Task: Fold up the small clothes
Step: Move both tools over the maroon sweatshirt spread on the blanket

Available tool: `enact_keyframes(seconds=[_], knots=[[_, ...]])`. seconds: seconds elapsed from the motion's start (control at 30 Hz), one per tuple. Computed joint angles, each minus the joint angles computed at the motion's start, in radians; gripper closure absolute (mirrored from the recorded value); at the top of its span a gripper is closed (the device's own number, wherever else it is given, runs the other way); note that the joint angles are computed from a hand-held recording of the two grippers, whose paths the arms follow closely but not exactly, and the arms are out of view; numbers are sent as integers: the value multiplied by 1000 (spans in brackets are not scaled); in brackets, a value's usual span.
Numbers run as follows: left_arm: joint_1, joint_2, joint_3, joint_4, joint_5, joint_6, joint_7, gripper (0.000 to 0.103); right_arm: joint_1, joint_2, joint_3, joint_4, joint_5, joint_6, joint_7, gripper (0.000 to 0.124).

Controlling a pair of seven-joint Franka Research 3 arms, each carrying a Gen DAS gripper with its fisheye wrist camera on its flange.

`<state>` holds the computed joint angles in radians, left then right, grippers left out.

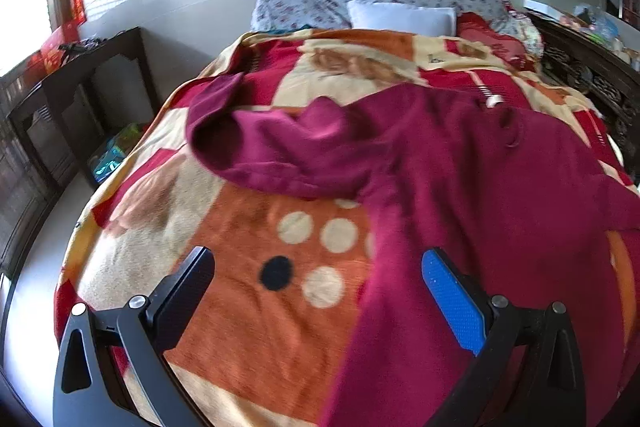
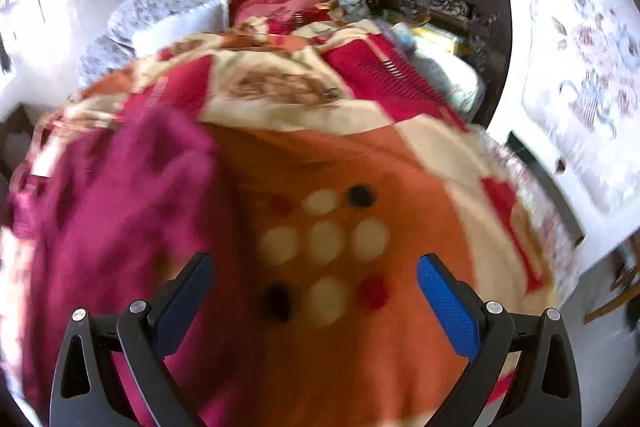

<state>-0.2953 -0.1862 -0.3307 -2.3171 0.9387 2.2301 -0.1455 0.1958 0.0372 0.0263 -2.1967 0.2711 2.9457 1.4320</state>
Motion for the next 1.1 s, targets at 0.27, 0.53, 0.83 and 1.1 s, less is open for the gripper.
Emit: enact_keyframes(seconds=[0.27,0.53,0.83,1.1], knots=[[-34,36,-24,58,34,-12,-12,0,43,-129,109,-134,-123,79,135,21],[-67,74,-25,103,51,-26,17,0,114,-43,129,-76,-302,117,338,21],[-83,115,-10,134,56,11,6,0,225,43,35,-12,-526,113,614,21],[-98,159,3,160,56,34,-3,0,275,67,-18,16,-637,103,713,21]])
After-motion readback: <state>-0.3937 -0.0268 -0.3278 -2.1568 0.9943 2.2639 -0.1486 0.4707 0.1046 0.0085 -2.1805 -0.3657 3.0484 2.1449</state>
